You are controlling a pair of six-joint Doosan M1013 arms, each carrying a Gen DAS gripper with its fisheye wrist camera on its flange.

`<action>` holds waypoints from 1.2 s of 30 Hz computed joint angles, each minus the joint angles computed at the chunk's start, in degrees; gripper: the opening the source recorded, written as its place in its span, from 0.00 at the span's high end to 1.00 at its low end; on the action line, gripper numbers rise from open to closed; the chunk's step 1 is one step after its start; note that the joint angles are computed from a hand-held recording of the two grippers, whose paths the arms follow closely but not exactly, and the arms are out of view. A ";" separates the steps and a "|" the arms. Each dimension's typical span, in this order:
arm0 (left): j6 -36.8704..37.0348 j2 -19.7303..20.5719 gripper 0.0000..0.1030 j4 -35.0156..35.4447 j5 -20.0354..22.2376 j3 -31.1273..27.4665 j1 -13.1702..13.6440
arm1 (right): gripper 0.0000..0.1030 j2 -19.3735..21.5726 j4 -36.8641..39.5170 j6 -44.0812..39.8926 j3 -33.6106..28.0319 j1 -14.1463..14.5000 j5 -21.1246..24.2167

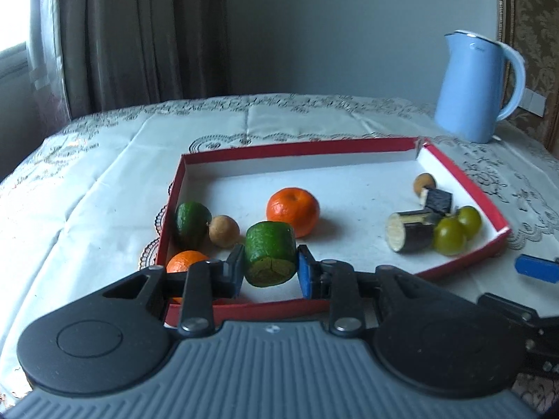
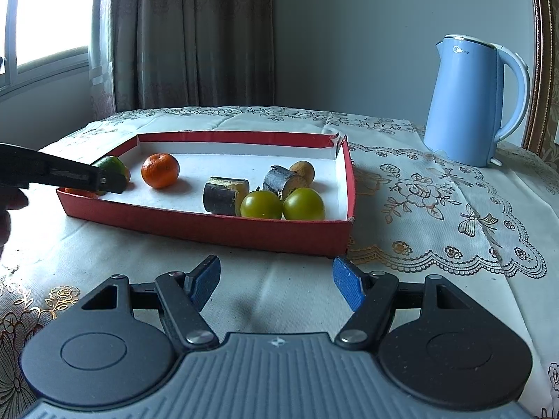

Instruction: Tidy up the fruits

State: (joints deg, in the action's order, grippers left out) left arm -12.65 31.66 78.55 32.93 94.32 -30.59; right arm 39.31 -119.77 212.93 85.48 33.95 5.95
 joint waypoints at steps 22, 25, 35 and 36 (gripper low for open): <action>3.56 1.90 0.72 -0.76 1.37 -1.79 -0.31 | 0.31 0.22 15.80 -15.81 -0.62 0.00 -0.63; 2.59 1.79 0.70 -0.23 1.50 -1.58 -0.33 | 0.31 0.22 16.34 -16.33 -0.61 -0.02 -0.63; -2.47 0.29 0.45 2.90 2.12 0.48 -1.20 | 0.24 0.26 15.55 -15.73 -0.60 0.03 -0.62; -3.10 -0.07 0.45 3.13 2.12 0.92 -1.36 | 0.24 0.24 17.34 -17.32 -0.57 0.09 -0.48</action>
State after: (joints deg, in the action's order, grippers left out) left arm -15.75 31.59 81.67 35.05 95.23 -31.95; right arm 39.55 -102.42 195.62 84.92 34.05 5.46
